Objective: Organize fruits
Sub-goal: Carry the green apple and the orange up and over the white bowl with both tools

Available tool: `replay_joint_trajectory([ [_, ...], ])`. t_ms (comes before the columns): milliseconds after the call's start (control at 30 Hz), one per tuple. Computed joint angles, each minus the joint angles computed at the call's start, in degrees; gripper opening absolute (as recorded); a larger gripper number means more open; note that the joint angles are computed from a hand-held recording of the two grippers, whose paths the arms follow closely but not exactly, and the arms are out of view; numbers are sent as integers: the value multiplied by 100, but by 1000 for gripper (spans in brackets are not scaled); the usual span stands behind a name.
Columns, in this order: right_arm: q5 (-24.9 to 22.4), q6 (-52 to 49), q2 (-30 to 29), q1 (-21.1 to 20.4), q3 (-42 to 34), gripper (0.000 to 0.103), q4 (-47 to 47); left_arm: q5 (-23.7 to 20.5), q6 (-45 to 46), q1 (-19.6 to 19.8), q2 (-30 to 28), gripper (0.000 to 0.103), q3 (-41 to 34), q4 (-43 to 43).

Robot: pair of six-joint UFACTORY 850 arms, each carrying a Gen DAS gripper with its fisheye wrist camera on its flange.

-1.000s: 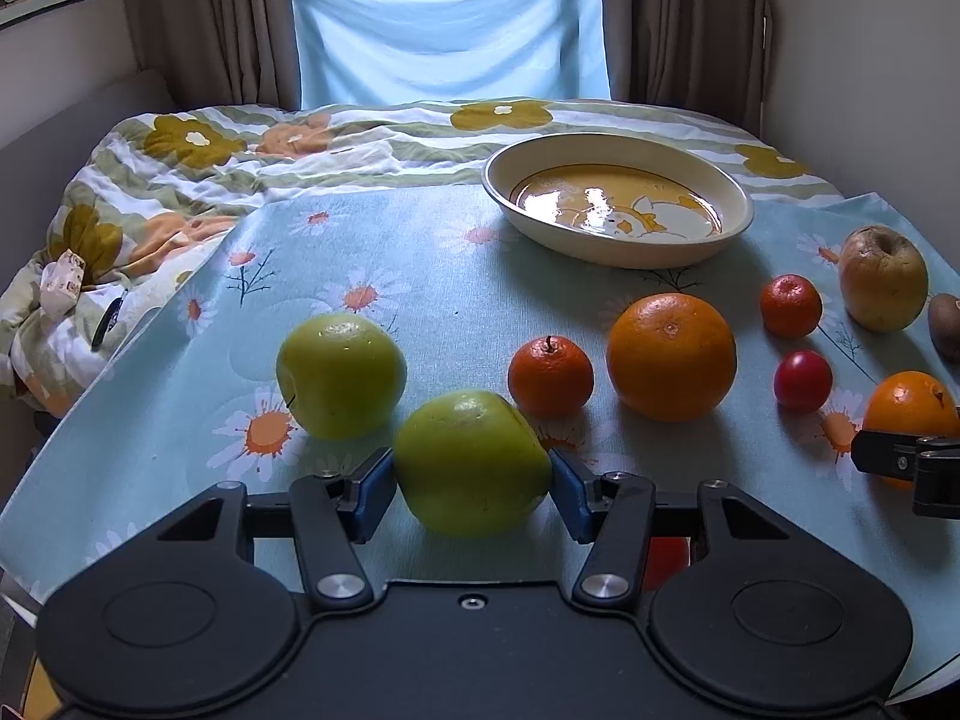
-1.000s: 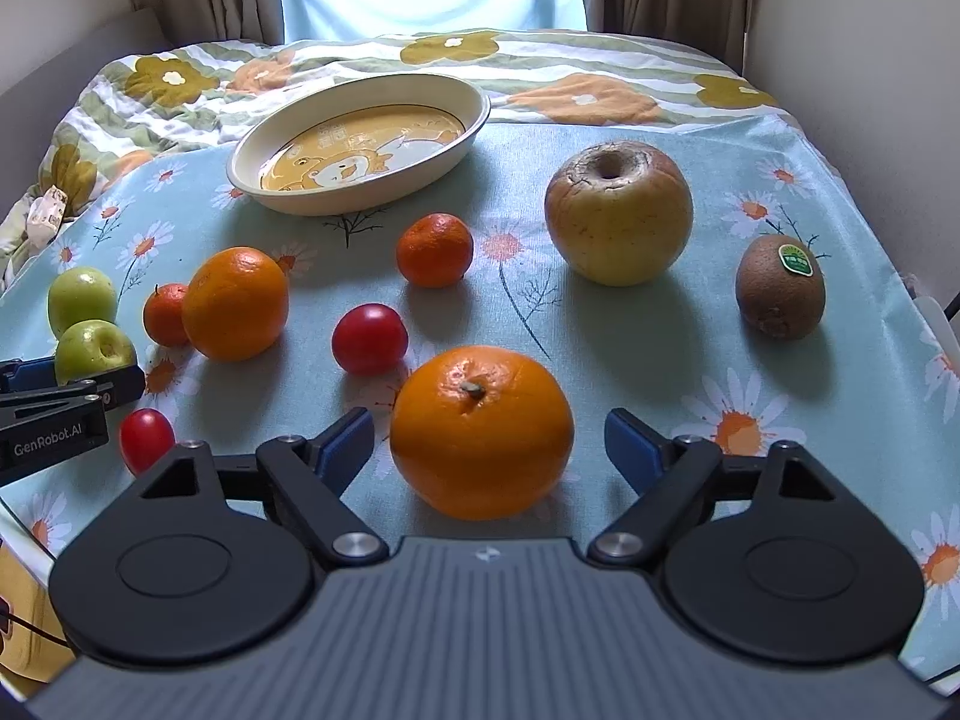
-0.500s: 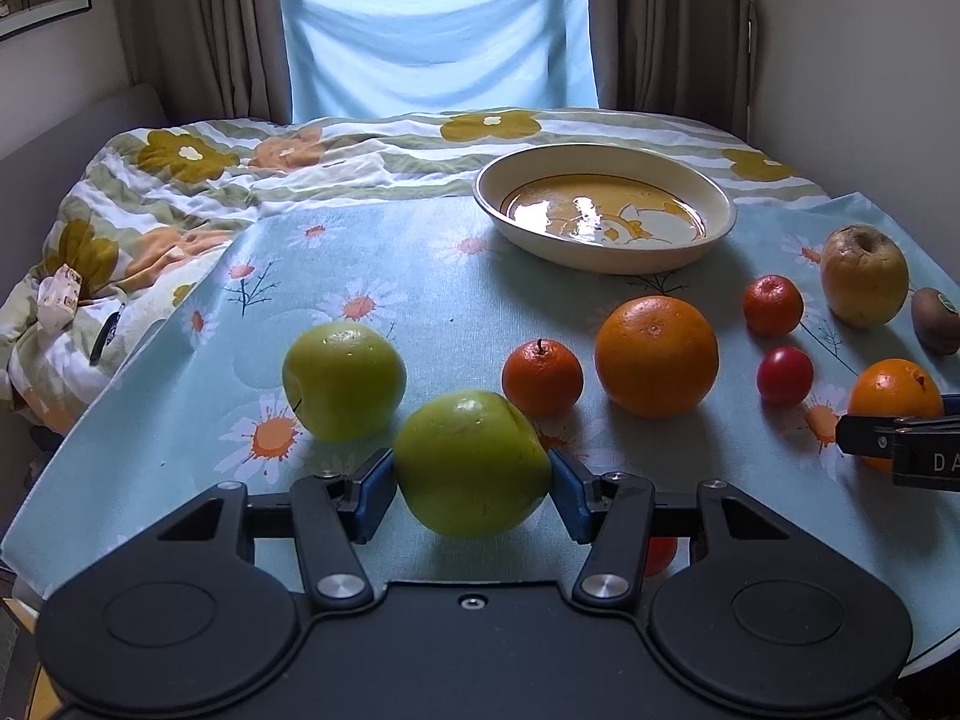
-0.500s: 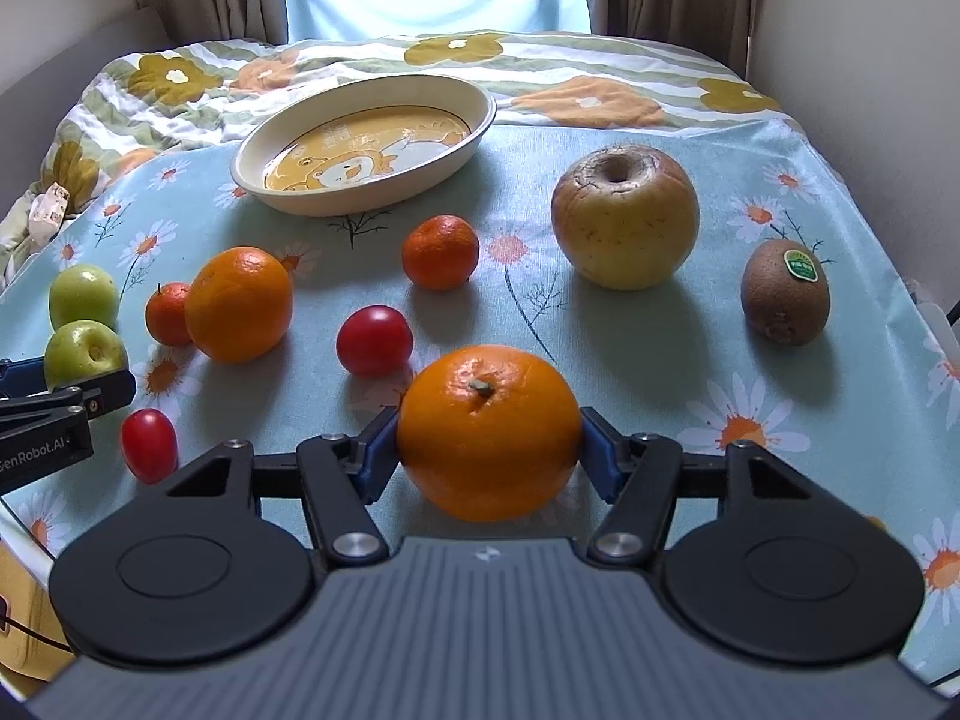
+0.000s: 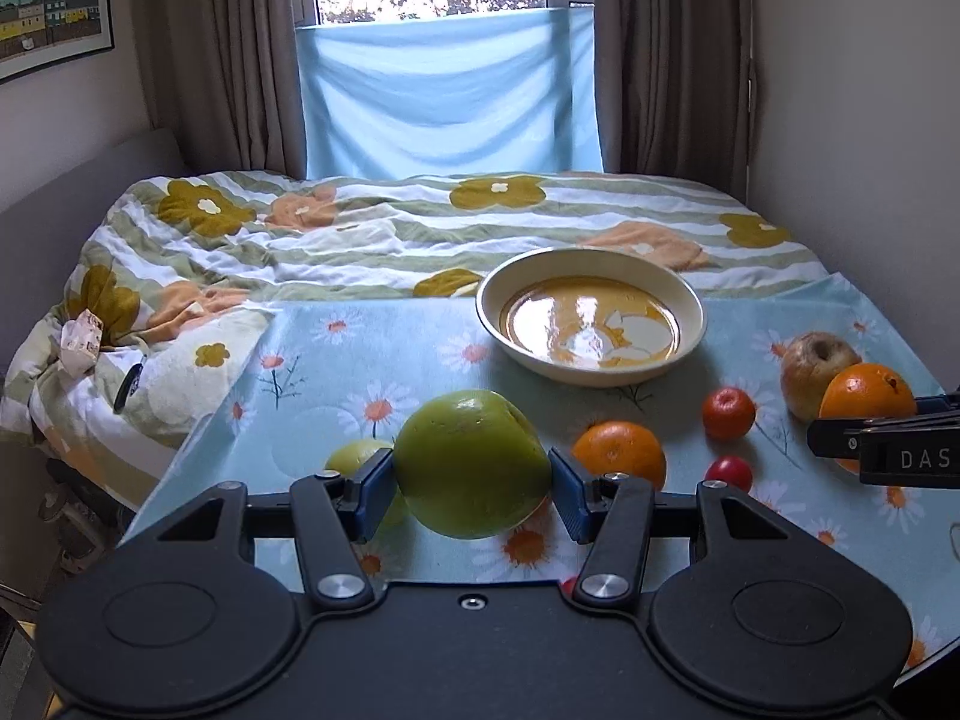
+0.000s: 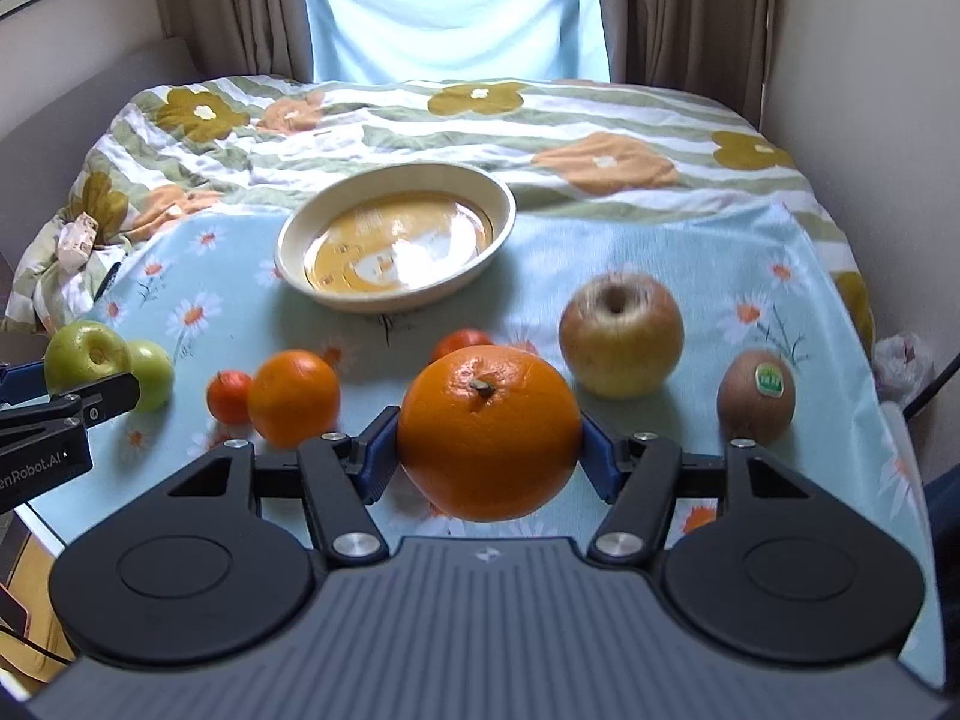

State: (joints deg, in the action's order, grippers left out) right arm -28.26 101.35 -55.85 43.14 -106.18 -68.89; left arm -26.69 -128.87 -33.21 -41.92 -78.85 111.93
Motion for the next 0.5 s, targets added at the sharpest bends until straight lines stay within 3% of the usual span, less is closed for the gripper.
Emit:
replay_joint_trajectory([
  [100,53,-218,60,-33,-143,76,70,-140,297,-1,113,59,-86,-275],
  [233,99,-1034,-23,-102,-597,76,648,72,560,122,190,59,-289,-320],
  [500,-311,-2519,-887,-226,-2401,76,1826,597,1074,433,-94,59,-1069,-410],
])
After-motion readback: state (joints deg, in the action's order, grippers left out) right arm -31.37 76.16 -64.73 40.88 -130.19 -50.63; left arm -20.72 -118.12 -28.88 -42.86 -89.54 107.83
